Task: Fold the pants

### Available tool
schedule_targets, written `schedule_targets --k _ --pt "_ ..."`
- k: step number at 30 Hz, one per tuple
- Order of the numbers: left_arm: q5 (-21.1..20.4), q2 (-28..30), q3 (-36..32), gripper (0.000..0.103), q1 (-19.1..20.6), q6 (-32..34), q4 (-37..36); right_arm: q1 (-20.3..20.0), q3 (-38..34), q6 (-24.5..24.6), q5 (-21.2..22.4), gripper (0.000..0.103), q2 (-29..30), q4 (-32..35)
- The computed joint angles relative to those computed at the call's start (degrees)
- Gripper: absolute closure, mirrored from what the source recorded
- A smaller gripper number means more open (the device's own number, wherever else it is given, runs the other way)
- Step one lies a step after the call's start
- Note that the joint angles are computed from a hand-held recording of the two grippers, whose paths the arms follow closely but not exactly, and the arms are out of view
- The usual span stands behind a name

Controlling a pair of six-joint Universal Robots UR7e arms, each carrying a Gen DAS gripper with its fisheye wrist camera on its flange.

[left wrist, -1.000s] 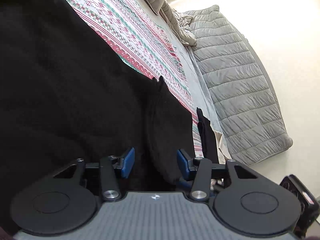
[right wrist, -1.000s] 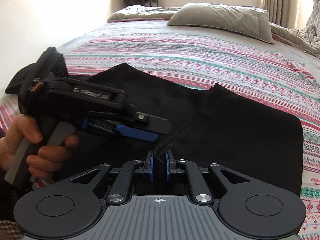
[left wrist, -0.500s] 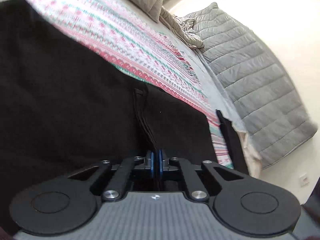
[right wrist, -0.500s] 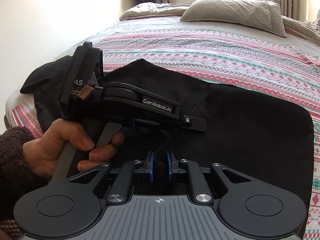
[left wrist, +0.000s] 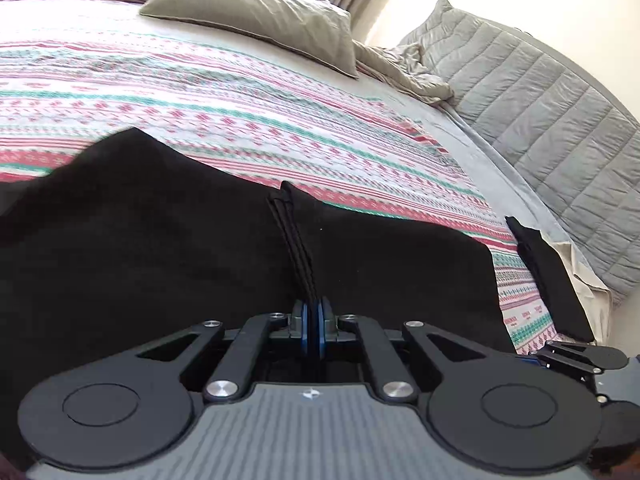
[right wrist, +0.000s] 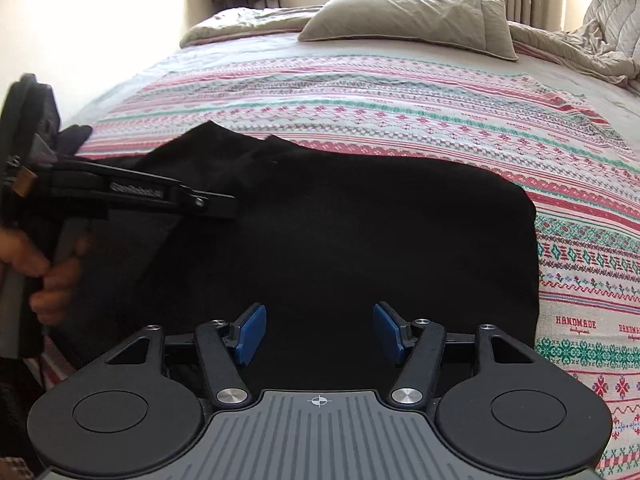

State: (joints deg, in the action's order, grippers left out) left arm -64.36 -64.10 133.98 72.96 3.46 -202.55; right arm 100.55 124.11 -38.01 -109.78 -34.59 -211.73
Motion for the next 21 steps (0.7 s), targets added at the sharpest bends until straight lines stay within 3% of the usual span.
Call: schedule_targets --k 6,11,21 --pt "5.0 -5.1 3.3 0.081 -0.3 3.1 -0.9 1.5 -2.8 -2.1 -1.8 0.029 3.6 -2.6" --pt "10.3 -8.4 5.3 0.081 0.5 5.4 -2.9 3.0 -5.4 -3.5 -3.1 0.028 6.1 -1.0" --pt "12.0 -17.5 8.9 0.081 4.9 5.7 -3.3 6.1 -9.8 -5.7 -4.0 0.022 10.3 1.9"
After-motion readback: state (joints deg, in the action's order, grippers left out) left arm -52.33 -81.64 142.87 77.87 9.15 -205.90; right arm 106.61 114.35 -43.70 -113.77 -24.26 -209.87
